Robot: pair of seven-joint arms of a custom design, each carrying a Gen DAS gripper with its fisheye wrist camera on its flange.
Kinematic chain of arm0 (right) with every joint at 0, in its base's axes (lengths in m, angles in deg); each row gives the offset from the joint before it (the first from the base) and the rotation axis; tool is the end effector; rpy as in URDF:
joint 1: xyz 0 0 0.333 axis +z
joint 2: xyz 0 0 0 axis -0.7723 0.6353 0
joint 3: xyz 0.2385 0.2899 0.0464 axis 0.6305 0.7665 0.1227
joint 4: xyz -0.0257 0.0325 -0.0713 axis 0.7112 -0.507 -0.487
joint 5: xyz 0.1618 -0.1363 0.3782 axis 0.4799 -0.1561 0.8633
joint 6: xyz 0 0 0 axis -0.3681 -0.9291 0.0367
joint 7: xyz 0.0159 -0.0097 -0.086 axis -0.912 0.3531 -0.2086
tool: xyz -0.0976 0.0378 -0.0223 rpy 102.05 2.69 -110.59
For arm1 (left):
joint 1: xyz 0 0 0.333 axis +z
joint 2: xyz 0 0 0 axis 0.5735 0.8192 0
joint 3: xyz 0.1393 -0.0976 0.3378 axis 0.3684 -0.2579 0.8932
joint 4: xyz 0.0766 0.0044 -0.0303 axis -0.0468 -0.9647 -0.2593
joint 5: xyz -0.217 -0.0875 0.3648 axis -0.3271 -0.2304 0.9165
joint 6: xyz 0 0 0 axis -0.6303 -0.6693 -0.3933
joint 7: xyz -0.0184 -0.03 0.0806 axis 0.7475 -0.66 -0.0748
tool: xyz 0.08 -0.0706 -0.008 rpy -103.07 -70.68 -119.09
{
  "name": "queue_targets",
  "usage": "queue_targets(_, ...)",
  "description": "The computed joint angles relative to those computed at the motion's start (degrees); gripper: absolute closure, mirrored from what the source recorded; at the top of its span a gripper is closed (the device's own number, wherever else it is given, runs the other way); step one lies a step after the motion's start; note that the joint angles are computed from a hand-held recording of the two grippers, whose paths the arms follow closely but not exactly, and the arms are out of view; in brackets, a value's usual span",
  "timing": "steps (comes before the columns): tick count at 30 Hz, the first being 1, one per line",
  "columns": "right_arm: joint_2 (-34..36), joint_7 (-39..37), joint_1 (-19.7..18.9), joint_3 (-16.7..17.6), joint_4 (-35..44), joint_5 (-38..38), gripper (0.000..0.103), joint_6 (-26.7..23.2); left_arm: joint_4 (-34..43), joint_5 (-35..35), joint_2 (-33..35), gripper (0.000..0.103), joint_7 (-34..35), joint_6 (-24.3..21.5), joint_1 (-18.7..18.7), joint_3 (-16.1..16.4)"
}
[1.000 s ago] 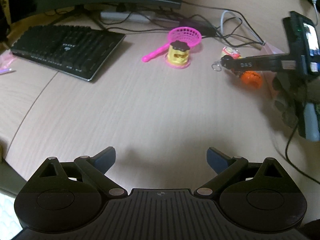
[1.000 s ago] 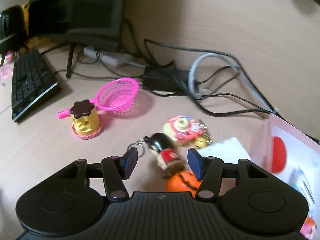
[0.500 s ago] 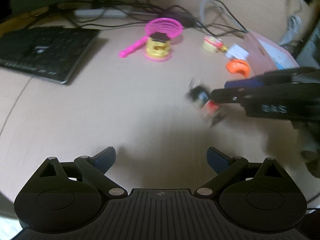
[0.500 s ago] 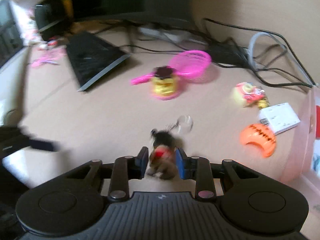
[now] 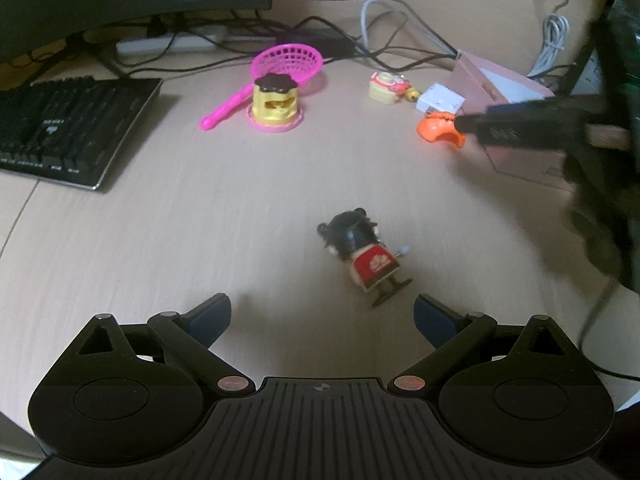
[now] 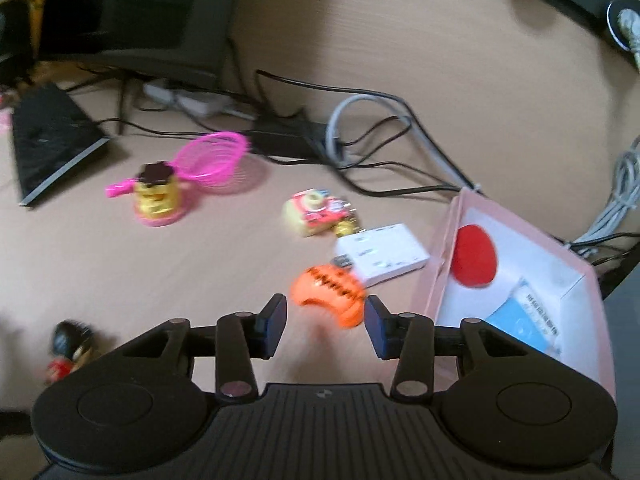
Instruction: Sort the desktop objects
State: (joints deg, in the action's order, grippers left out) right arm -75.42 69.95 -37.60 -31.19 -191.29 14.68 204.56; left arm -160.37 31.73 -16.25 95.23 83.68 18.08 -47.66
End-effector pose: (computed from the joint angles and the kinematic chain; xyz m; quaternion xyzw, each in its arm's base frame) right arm 0.6241 0.1594 0.4526 -0.6474 0.6459 -0.3597 0.1853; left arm 0.5825 -0.3121 0.4423 -0.5270 0.7951 -0.2808 0.1059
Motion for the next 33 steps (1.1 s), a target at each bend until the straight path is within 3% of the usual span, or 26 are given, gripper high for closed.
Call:
queue_targets(3,3.66,1.51,0.21,-0.56,3.77,-0.68,0.065,-1.19,-0.02,-2.21,-0.18,0.002,2.76,-0.36,0.79,-1.13)
queue_targets(6,6.62,-2.34,-0.4,-0.87,6.35,5.28,0.065,-0.36,0.24,-1.84,-0.24,0.002,3.68,-1.02,0.4,-0.98)
queue_targets(10,5.99,-2.37,0.84,-2.01,4.87,6.81,0.066,1.26,0.59,-1.29,-0.23,0.002,3.6,-1.7,0.11,-0.66)
queue_targets(14,1.44,2.42,2.45,-2.42,-0.8,1.43,0.066,2.25,2.32,-4.01,1.06,0.002,6.5,-3.46,0.78,-1.83)
queue_targets(18,-3.98,5.47,1.25,-0.39,-7.61,0.32,0.066,3.0,4.53,-6.36,2.84,0.002,10.3,-4.63,0.8,-2.96)
queue_targets(26,-14.2,12.02,-1.79,4.04,-18.67,-1.83,0.066,-3.11,9.28,-7.8,6.7,0.002,16.86,-7.18,-0.45,-4.2)
queue_targets(33,-20.83,17.8,-4.65,6.81,-23.7,-2.15,0.061,-4.73,12.05,-11.04,8.87,0.002,23.57,-7.75,-0.38,-6.1)
